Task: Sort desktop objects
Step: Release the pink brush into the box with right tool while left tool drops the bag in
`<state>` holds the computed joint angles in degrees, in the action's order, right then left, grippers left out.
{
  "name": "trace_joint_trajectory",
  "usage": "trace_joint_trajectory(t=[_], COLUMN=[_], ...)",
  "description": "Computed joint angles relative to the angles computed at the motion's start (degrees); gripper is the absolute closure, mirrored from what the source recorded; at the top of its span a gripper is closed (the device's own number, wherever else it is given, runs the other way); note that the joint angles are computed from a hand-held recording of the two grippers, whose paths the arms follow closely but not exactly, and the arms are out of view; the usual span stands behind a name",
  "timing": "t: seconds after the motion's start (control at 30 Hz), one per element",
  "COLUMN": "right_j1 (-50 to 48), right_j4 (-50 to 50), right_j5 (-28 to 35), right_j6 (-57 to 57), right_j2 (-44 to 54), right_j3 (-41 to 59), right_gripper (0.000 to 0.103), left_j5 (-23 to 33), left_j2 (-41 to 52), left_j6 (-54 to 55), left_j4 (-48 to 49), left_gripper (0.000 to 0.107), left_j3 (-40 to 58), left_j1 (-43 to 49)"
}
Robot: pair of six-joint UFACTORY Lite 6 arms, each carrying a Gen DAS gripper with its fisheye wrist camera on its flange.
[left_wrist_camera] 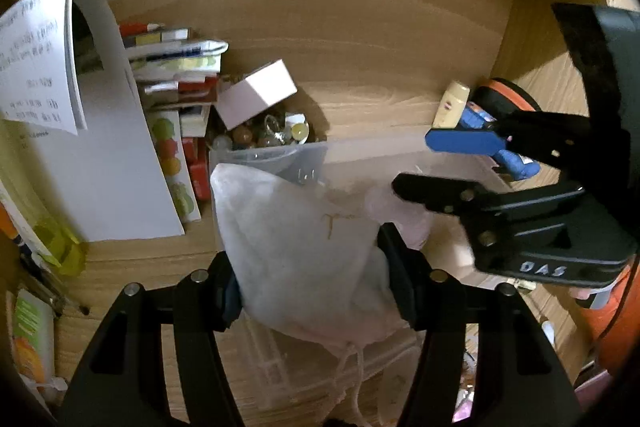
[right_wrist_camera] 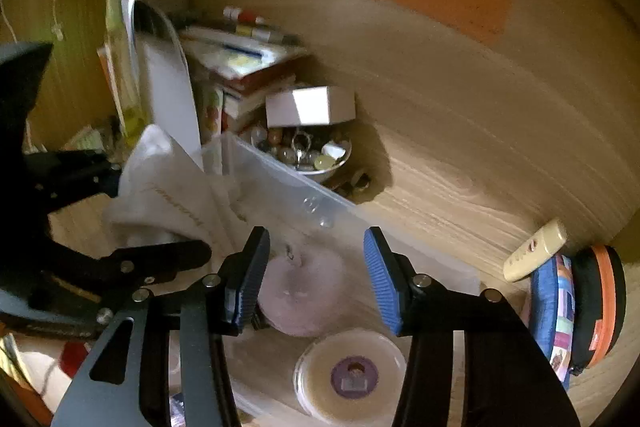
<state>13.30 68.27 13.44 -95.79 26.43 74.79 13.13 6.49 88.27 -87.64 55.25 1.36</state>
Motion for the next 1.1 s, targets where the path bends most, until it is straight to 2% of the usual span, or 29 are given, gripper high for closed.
trace_joint_trajectory(t=[0.2,0.33,0.43,0.5,0.57,0.63,0.73,0.87,1.1], right_j1=[-1.34,-2.80,-3.54,-3.90,-4.28,-4.69,-5.55,-7.15,-13.09], right_j4=[-8.00,-5.94,-4.71,-4.07,-2.34,2.56,14.20,21.28,19.87], right_j5=[2.26,3.33,3.66,3.80,3.73,3.51,2.83,2.84,4.60], right_j6=[8.57,6.60,5.12,4.15,1.95,-3.45,-16.21,-23.69,-21.94], right_j2=[3.68,2.69,1.13,-0.34,-2.60,-5.32,-10.67,-15.55,-19.00], right_j3=[3.10,2.20,0.66,-0.87,-3.14,-6.04,-11.69,-16.69,-20.53], right_gripper=[0.059,0.056,0.056,0.056,0.053,0.042,0.033,0.023,0.018], left_j5=[0.76,0.13,2.16,3.38,3.54,3.27,3.35,1.76,0.72], left_j2=[0.06,-0.03,-0.63,-2.40,-4.17,-6.17,-8.37,-11.16,-16.60], left_j6=[1.49,2.87,1.72,4.81,7.55,11.23,12.71,7.98,-6.94], left_j4=[-0.67,-2.06,-0.74,-3.64,-6.07,-9.63,-10.94,-6.19,7.08], left_gripper=[0.047,0.041,0.033,0.032,0.029,0.022,0.019,0.018,0.012], left_j3=[-0.19,-0.40,-0.52,-1.76,-2.96,-4.27,-5.38,-6.00,-8.59], left_j1=[0.59,0.09,1.11,1.88,2.01,2.01,2.02,1.57,2.25])
